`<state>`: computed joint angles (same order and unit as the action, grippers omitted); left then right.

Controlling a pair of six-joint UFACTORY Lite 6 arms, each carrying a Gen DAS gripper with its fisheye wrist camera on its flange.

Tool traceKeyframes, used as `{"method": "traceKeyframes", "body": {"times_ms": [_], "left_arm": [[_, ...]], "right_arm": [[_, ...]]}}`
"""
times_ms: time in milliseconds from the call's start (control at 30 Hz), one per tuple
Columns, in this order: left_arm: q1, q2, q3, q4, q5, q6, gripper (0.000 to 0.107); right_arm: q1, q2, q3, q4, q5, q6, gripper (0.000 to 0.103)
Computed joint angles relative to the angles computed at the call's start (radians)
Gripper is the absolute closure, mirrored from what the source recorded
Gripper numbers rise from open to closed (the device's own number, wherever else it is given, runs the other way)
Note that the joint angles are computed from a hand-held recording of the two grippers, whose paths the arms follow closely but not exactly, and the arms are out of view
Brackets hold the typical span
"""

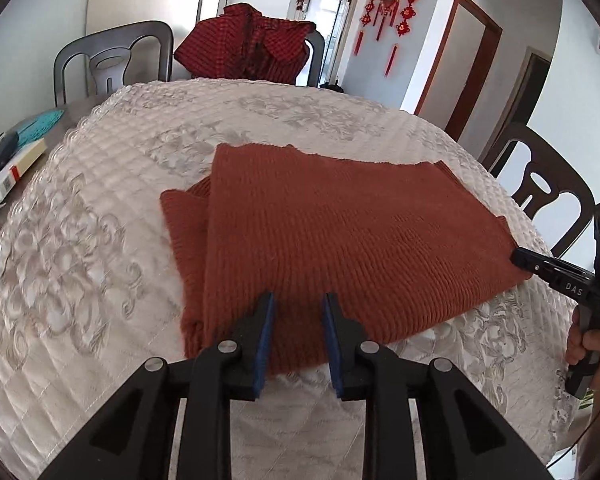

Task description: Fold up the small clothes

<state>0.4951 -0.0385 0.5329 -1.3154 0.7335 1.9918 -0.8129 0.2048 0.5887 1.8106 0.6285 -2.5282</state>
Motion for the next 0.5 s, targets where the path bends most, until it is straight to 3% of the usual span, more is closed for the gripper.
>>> {"method": "traceKeyframes", "body": {"times_ms": [200,333,433,500], "left_arm": [[-0.019,-0.154,-0.09,0.0,-0.002,-0.026,0.08],[-0.114,-0.262,-0.144,0.014,0.037,-0.103,0.08],[-0.251,-0.245,-0.162,-0.028,-0.024,-0.125,0.08],[-0.346,-0.193,-0.164,-0.082,-0.129,-0.119,0.08]], "right_arm": [[0.034,-0.124,-0.124,0.091,-0.023,-0.094,0.081],[0.101,-0.234,-0.225,0.038,0.023,-0.069,0.081],[0.211,-0.241,-0.27,0.147,0.003,-0.164,0.081],[0.301,-0.162,-0.236,0.25,-0.07,-0.22,0.081]]}}
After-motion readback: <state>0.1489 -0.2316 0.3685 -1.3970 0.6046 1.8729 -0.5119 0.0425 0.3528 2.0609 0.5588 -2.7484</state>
